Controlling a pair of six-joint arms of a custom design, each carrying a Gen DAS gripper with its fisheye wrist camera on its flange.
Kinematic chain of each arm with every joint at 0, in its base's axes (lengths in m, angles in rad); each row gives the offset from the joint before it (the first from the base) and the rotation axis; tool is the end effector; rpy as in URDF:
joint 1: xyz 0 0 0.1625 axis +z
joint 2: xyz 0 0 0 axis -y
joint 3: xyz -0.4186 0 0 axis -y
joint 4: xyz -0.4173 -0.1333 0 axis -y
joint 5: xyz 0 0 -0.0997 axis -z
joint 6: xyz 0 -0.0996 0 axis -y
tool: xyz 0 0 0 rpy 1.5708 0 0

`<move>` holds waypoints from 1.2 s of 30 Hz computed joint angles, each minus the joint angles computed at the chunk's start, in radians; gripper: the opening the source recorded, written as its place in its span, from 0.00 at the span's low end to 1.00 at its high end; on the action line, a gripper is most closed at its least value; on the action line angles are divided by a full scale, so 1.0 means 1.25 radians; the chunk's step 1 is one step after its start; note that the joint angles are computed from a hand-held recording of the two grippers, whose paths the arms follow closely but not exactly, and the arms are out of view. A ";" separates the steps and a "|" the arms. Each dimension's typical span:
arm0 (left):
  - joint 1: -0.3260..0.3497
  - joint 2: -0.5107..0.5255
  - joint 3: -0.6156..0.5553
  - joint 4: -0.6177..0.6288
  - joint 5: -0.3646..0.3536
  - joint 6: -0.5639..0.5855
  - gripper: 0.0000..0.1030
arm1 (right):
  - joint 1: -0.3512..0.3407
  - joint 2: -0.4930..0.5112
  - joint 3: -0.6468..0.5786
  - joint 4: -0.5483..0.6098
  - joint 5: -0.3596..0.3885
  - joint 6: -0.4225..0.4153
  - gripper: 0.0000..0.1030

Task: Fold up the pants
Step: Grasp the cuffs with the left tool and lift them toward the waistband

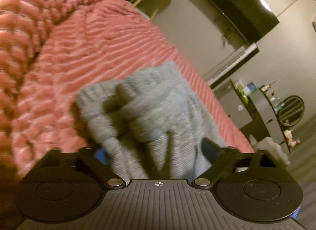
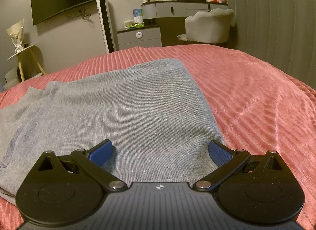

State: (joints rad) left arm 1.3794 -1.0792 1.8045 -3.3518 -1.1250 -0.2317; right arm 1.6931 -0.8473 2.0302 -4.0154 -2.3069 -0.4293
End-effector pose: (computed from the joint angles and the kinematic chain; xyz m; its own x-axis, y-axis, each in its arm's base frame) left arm 0.0518 -0.6591 0.2972 -0.9531 -0.3025 -0.0069 -0.1286 0.4255 -0.8958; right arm 0.1313 -0.5235 0.1625 -0.7243 0.3693 0.5822 -0.3724 0.5011 -0.7812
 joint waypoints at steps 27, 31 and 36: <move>-0.022 0.036 -0.030 0.008 0.067 0.057 0.45 | 0.003 0.013 -0.011 -0.015 -0.014 -0.023 1.00; -0.013 0.021 -0.023 0.014 0.018 0.036 0.24 | 0.003 0.016 -0.013 -0.020 -0.018 -0.030 1.00; -0.016 0.016 -0.017 0.011 0.017 0.028 0.21 | 0.004 0.016 -0.014 -0.019 -0.020 -0.030 1.00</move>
State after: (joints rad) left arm 1.3599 -1.0593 1.7829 -3.3377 -1.1043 -0.1966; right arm 1.6978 -0.8267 2.0132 -4.0395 -2.3315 -0.4673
